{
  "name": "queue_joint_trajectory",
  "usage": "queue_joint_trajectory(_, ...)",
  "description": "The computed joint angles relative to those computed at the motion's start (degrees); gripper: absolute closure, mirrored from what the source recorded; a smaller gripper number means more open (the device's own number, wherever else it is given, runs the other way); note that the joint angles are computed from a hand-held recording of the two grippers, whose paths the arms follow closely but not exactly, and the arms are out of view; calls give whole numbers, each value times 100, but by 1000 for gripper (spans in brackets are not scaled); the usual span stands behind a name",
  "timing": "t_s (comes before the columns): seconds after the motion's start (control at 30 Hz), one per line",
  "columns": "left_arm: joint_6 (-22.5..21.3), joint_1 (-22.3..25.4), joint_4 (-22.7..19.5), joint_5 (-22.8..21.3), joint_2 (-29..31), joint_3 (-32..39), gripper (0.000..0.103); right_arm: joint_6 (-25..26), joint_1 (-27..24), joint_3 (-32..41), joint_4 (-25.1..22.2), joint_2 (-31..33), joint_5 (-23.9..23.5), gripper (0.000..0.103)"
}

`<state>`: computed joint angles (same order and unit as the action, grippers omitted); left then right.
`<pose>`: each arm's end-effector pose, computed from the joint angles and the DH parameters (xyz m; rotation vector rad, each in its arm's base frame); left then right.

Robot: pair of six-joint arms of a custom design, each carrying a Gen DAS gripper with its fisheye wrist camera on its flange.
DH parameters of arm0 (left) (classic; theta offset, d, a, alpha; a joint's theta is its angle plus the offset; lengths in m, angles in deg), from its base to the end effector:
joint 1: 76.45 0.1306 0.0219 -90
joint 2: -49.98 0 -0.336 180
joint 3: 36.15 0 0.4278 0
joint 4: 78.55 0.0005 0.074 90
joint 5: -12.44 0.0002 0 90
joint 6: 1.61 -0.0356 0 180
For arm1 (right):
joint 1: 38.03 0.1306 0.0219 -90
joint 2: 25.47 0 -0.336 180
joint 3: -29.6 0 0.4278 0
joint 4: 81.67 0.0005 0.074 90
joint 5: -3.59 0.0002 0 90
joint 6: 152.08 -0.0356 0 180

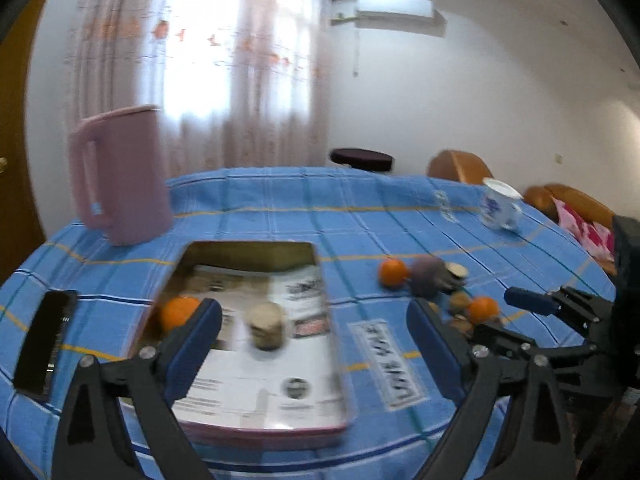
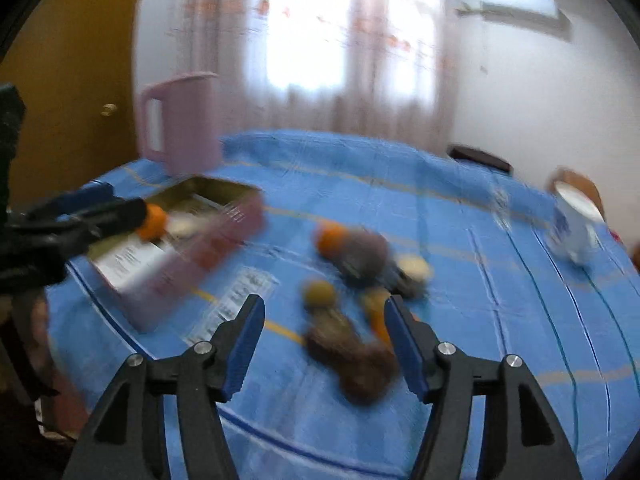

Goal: Organize fruits
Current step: 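Grasp a dark mangosteen with the right tool while the left tool grasps another mangosteen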

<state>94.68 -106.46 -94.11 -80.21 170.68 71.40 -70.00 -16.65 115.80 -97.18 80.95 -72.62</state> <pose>0.6119 -0.3521 0.2694 0.4013 2.0501 -0.3396 0.5679 0.2127 0.2415 -0.1207 2.1706 0.0274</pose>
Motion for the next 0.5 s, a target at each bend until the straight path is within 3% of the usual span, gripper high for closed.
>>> queue_joint_trajectory(0.23,-288,-245,-348,19,317,413,6,-477,-272,-155,-166,-35,-262,39)
queue_joint_trajectory(0.43,-237,-304,-596,4,532,671,6,-382,-279,240,-597,273,-495,40)
queue_joint_trajectory(0.47,-227,-310,-617,37,553,700,6,-413,-294,295,-679,313,-560,42)
queue_joint_trajectory(0.5,-233,-319,-612,58,559,703,6,-432,-306,289,-678,309,-574,51)
